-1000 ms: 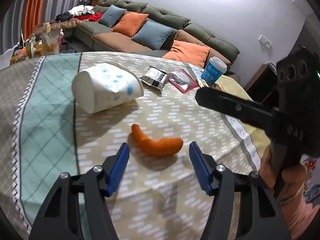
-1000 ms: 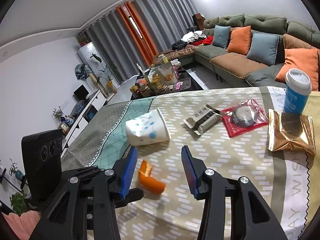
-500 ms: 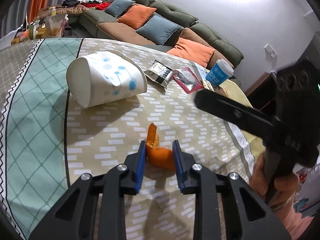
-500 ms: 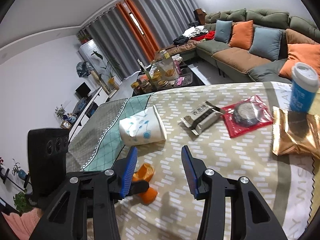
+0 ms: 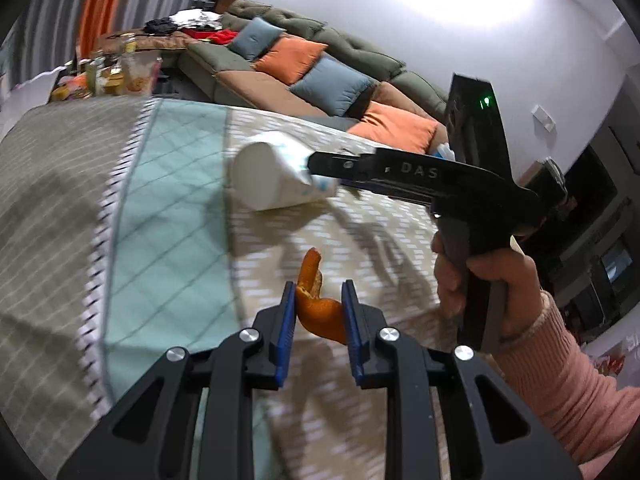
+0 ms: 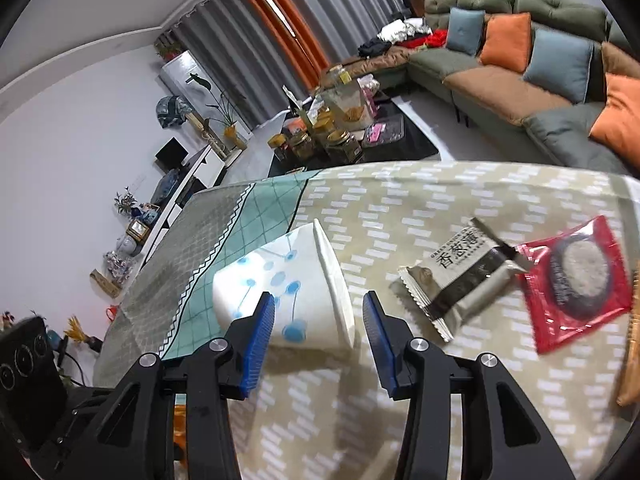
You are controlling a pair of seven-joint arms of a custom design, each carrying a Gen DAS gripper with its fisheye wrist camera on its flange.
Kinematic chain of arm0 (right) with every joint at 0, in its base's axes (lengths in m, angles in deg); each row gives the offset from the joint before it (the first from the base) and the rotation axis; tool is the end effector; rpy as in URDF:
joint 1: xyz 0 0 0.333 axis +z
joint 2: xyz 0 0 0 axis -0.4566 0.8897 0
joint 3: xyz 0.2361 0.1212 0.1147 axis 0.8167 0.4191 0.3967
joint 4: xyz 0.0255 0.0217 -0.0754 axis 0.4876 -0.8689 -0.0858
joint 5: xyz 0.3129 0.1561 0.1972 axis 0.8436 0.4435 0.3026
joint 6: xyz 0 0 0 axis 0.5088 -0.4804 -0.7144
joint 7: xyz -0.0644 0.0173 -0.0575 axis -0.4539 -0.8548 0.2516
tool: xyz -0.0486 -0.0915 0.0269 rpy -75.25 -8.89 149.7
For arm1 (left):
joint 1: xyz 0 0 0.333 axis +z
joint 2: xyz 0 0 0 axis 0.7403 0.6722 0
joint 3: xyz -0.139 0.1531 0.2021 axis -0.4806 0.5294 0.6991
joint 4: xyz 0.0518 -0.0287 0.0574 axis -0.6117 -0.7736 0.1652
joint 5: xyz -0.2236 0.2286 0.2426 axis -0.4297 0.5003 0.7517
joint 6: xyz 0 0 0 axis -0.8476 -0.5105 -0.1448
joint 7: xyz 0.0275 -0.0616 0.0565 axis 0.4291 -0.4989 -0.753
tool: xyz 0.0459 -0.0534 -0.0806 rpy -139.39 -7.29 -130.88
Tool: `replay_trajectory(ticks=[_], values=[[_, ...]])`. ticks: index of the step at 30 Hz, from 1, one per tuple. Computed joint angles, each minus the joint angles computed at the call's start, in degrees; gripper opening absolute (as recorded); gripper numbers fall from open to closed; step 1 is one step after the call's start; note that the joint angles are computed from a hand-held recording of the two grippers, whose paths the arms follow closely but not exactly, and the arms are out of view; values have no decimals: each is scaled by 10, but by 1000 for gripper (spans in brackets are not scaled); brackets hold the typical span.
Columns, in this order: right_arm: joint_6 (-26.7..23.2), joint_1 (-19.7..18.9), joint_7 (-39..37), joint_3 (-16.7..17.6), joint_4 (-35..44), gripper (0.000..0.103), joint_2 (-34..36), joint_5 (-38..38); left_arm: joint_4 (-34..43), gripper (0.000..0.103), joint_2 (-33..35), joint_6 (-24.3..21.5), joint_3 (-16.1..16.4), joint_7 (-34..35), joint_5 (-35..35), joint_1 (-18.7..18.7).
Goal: Collect trash
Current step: 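Grasp the white paper cup rim with the right gripper while the left holds the peel, then carry the orange peel and white paper cup over the teal bin with both grippers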
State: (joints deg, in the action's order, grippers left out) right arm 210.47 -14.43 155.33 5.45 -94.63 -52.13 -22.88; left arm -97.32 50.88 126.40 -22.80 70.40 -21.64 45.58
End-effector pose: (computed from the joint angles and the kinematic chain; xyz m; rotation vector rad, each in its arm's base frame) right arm 0.6352 0.2432 0.4962 -1.4699 1.7175 -0.1462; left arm 0.6122 -0.1489 0.5172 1.3020 -2.4806 1.2364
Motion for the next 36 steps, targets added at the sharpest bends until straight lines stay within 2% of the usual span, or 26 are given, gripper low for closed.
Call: replay_trajectory(ticks=[3,8,18,21,23,31,36], values=[[-1,-3,-14,8,0,47,1,14,-13,24,-11,3,9,3,-8,10],[2,16,-3,0,-9,45,-11,-15,-28,24,-26,11,22,10,-18,23],[31,45,20,-4,-41,20,-39,-55,-78,24,-68,46,41,30,-31,34],[40,66,70,-23,-47,10,-42,-113,-93,24,-82,52,46,32,-35,33],[46,67,84,-21,-50,6,-43,-125,-101,24,-90,56,49,28,-36,32],[69,86,163,-33,-65,3,-55,-212,-130,24,-118,72,65,41,-43,32],[85,84,157,-16,-65,3,-58,-207,-139,24,-127,81,71,46,-45,34]])
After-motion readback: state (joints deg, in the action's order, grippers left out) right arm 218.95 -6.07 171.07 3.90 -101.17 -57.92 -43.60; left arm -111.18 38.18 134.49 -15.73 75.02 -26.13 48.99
